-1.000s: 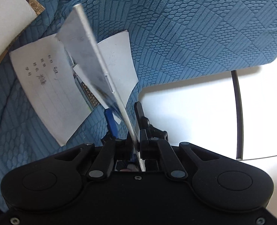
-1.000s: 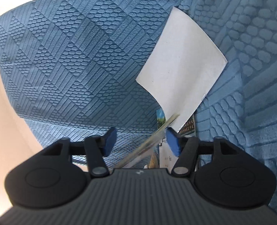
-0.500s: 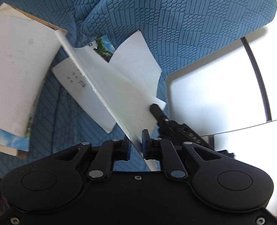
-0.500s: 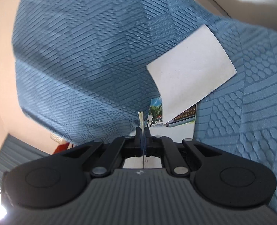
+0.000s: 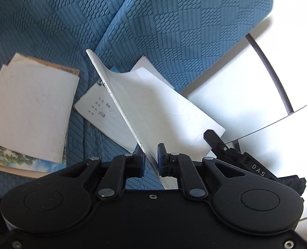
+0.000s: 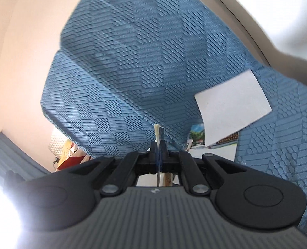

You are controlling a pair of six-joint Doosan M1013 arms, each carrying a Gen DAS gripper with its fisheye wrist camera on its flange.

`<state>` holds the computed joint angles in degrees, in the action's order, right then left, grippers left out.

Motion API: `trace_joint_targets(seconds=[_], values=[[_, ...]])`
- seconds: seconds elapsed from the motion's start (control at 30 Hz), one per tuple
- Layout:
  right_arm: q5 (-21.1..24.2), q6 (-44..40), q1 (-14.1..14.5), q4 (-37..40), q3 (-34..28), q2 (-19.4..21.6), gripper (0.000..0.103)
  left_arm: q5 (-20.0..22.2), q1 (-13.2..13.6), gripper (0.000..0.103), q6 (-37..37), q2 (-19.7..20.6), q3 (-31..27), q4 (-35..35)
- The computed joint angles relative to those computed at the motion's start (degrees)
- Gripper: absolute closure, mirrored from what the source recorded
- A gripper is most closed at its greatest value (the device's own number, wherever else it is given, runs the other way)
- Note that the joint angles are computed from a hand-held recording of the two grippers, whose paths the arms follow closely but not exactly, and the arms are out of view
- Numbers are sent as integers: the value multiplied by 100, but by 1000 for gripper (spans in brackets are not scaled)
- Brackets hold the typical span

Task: Organize objects
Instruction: 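Carry the upright sheets with both grippers onto the book stack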

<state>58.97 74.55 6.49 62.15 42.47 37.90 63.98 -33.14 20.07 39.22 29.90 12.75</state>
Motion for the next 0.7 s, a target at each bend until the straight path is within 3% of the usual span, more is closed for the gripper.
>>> trace_joint_targets(seconds=[0.03,0.4,0.7], values=[[-52,-40,15,-2,50,-54,99,24,-15,92,45,-27,-3,66],[-666,-457,309,-170,622,-576,99,-204,-103,92,307,-544,583,729],[-893,-597,577,-87,732,-674,99,-504,-57,92,223,-1085,1355,1497]])
